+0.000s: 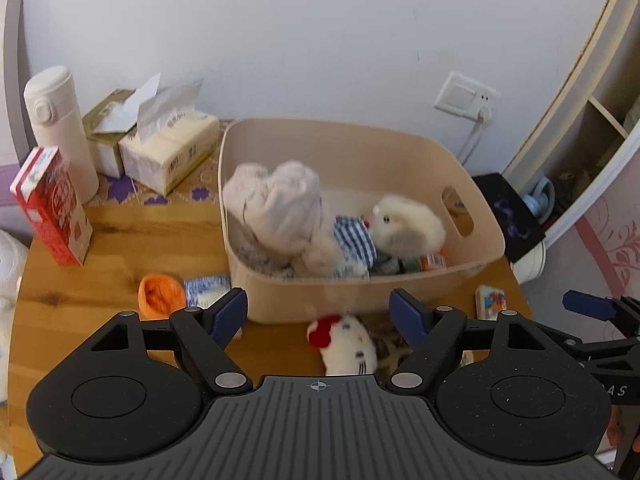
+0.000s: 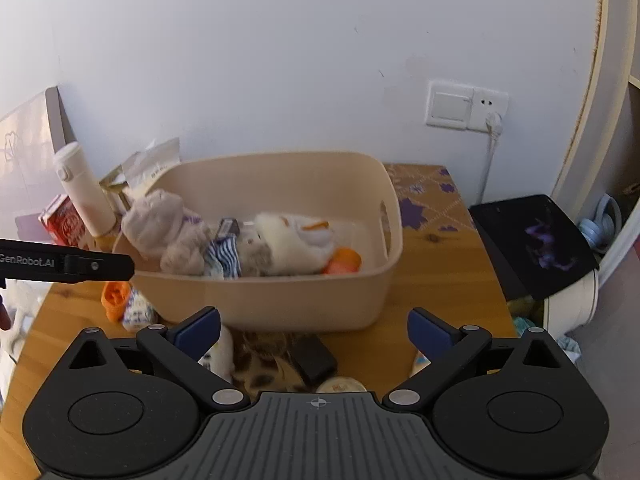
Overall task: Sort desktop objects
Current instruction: 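Move both tools back over the Hello Kitty plush and tan clips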
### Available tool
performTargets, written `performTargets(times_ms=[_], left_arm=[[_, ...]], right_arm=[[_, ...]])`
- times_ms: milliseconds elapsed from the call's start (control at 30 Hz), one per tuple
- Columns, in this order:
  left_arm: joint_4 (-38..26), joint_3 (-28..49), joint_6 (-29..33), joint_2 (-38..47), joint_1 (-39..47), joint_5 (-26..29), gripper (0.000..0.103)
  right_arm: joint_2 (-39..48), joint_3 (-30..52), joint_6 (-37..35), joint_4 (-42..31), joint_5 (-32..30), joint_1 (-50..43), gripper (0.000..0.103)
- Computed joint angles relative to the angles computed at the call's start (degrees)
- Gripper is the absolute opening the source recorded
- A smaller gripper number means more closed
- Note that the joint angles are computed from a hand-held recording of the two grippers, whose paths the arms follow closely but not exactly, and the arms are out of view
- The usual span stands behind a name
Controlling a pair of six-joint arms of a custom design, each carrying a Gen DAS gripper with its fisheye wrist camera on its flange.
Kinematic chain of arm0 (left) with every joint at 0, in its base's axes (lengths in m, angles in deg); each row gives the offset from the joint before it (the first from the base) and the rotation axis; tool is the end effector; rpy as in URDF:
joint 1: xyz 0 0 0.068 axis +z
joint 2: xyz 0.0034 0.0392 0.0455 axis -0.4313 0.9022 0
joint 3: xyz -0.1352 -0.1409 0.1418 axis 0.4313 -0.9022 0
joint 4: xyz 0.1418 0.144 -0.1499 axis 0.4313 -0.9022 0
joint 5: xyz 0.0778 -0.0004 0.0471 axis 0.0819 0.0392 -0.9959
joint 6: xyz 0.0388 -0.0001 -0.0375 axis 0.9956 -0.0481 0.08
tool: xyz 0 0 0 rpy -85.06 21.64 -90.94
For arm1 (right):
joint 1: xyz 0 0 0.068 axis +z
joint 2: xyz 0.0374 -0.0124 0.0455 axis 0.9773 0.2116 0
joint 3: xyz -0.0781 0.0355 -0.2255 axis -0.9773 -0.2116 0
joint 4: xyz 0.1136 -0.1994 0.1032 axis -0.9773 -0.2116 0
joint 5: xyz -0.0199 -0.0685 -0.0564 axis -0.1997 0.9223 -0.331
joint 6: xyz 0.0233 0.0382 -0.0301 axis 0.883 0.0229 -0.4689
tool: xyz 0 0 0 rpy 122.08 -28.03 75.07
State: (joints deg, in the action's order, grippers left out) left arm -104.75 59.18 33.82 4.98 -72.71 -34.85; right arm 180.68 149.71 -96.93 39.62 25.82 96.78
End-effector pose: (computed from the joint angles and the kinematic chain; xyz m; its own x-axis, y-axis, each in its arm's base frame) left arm 0.1117 -0.1145 0.2593 -0.7911 -0.0248 -0.6112 0.2475 0.9008 -0.3567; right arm 0.3369 0.1372 0.2229 -0.2603 -0.6824 -0.6831 -0.9482 0.3141 0.0475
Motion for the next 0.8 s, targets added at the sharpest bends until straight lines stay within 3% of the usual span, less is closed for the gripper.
performTargets(times_ms=[467,800], left_arm=[[-3.5,-6.3,-9.1,-1.9,-10.8,-3.3,0.079],[0.5,-7.7,-11.4,4.3,-12.5,-1.8,0.080]], right_arm=[[2.4,-3.2,-7.5,-0.4,2.9,-4.8,0.103],[6.1,-3.5,-13.6,-0.6,2.7,-3.6,0.103]])
